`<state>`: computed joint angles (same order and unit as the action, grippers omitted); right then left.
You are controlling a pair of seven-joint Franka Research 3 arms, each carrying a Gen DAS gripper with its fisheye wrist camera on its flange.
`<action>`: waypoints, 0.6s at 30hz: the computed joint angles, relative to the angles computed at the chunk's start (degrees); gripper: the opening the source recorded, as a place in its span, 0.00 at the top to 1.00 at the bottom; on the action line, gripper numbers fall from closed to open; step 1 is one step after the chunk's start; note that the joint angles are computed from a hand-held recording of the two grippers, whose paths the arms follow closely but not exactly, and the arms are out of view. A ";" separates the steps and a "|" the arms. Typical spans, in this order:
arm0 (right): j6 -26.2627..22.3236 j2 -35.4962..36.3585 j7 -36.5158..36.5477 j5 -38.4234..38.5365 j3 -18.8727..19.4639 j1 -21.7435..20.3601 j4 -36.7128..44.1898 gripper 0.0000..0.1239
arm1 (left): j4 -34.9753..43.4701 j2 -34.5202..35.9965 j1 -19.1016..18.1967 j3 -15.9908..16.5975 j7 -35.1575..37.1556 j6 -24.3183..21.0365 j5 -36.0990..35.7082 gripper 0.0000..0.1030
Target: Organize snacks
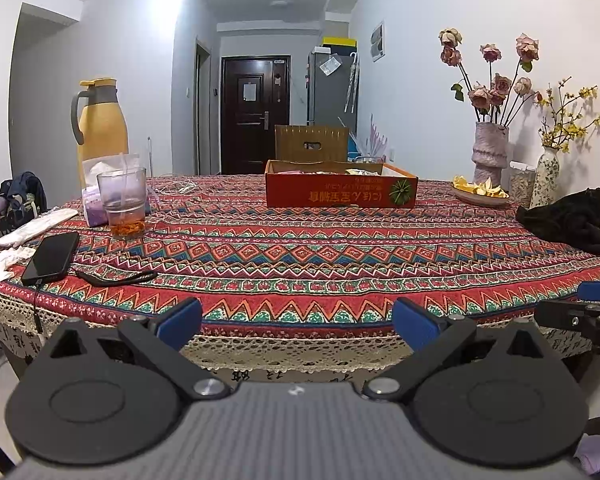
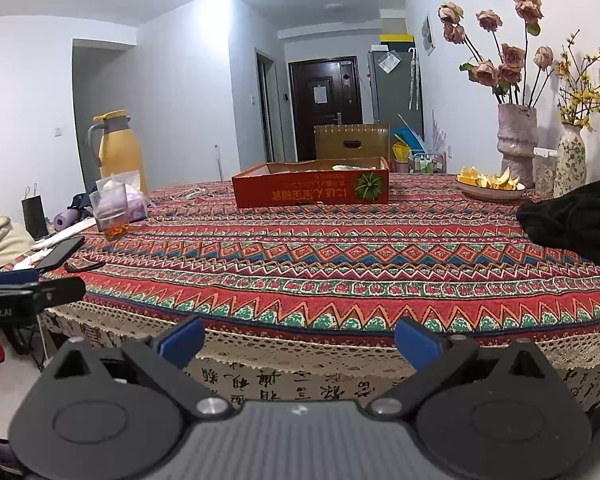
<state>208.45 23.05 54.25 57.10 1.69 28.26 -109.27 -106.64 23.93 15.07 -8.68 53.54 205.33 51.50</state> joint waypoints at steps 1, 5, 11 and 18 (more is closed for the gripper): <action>-0.13 0.09 -0.27 0.25 -0.15 0.13 0.24 0.18 | 0.05 0.04 0.02 -0.03 -0.03 0.00 0.07 0.00; 0.00 0.05 0.29 -0.02 0.04 -0.13 0.10 0.18 | -0.09 0.05 -0.44 0.42 0.69 0.32 -0.71 0.00; -0.07 -0.08 1.19 -1.02 0.15 -0.39 -0.38 0.18 | -0.24 0.07 -0.51 0.43 0.96 0.47 -0.82 0.00; -0.37 0.00 1.15 -0.64 -0.33 0.02 -0.25 0.18 | -0.32 -0.02 -0.33 0.41 0.66 0.64 -0.38 0.00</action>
